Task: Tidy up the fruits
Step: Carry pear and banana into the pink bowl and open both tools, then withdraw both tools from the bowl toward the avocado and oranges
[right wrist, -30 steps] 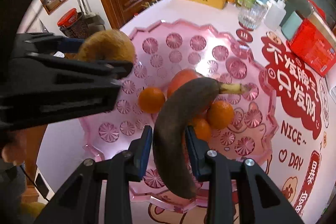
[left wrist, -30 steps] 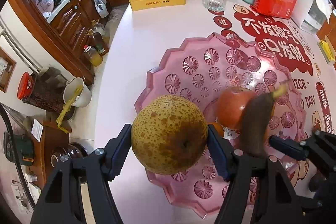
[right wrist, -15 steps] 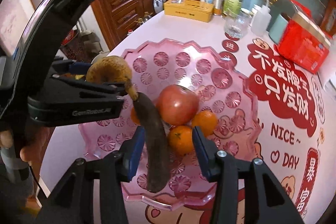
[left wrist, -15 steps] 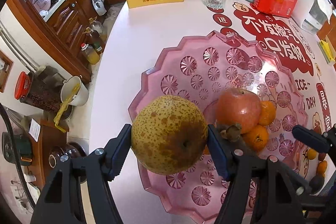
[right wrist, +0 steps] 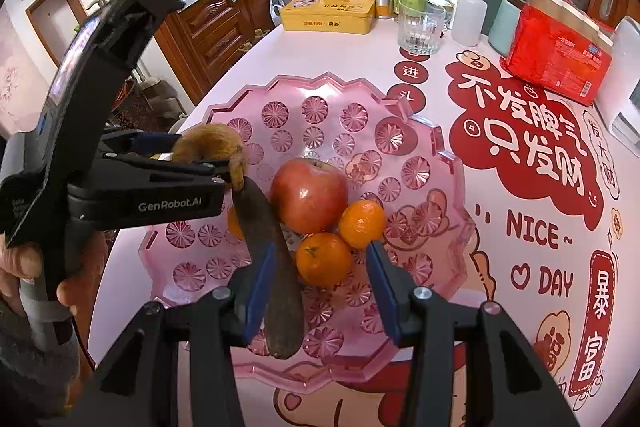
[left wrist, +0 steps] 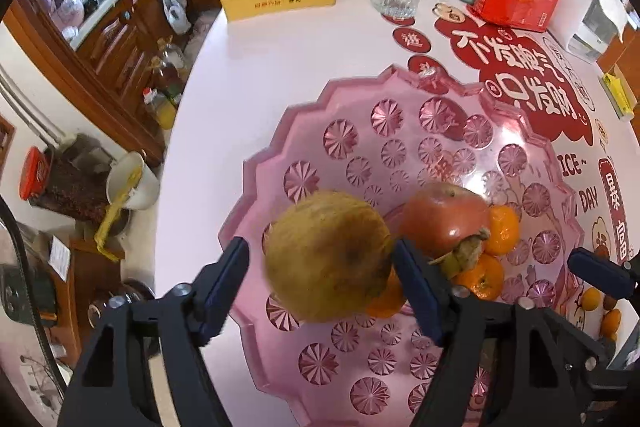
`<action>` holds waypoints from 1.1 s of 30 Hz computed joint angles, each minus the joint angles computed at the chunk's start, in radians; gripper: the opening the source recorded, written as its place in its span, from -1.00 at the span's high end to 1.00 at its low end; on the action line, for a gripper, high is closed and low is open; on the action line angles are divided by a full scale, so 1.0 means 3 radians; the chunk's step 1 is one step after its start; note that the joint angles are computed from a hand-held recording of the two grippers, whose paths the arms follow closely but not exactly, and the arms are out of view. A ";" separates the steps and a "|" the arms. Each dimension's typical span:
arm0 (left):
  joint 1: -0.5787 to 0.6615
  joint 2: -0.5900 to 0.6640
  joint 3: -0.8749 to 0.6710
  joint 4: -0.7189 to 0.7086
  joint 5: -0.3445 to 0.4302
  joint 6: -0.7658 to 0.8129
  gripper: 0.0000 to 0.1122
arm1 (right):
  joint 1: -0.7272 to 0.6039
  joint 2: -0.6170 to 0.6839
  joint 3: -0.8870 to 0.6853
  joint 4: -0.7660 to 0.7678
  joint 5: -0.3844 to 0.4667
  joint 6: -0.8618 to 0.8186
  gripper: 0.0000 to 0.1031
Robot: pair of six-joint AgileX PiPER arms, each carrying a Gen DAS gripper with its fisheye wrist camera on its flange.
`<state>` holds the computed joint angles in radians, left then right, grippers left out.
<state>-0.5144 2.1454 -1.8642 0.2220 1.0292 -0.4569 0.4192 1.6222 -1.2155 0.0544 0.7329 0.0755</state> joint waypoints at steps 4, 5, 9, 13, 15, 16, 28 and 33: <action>-0.0094 -0.0089 0.0006 0.0203 -0.0019 -0.0080 -0.59 | 0.0009 -0.0004 -0.0003 -0.0016 -0.0006 0.0011 0.08; -0.0104 -0.0098 -0.0001 0.0223 -0.0005 -0.0089 -0.60 | 0.0017 -0.0006 -0.0004 -0.0023 -0.0008 0.0015 0.09; -0.0128 -0.0168 0.0041 0.0249 0.0015 -0.0130 -0.60 | 0.0047 -0.0018 -0.0007 -0.0062 -0.0016 0.0045 0.08; -0.0151 -0.0350 0.0271 0.0248 -0.0033 -0.0211 -0.60 | 0.0056 -0.0046 0.0003 -0.0095 -0.0027 0.0081 0.08; -0.0173 -0.0437 0.0379 0.0255 -0.0059 -0.0253 -0.60 | 0.0051 -0.0056 0.0011 -0.0102 -0.0025 0.0108 0.08; -0.0189 -0.0493 0.0441 0.0262 -0.0073 -0.0276 -0.60 | 0.0046 -0.0057 0.0009 -0.0097 -0.0021 0.0109 0.08; -0.0370 -0.0891 0.0809 0.0292 -0.0133 -0.0476 -0.62 | 0.0075 -0.0234 0.0127 -0.0144 -0.0004 0.0248 0.08; -0.0428 -0.0973 0.0901 0.0249 -0.0143 -0.0558 -0.64 | 0.0058 -0.0385 0.0268 -0.0151 -0.0014 0.0300 0.08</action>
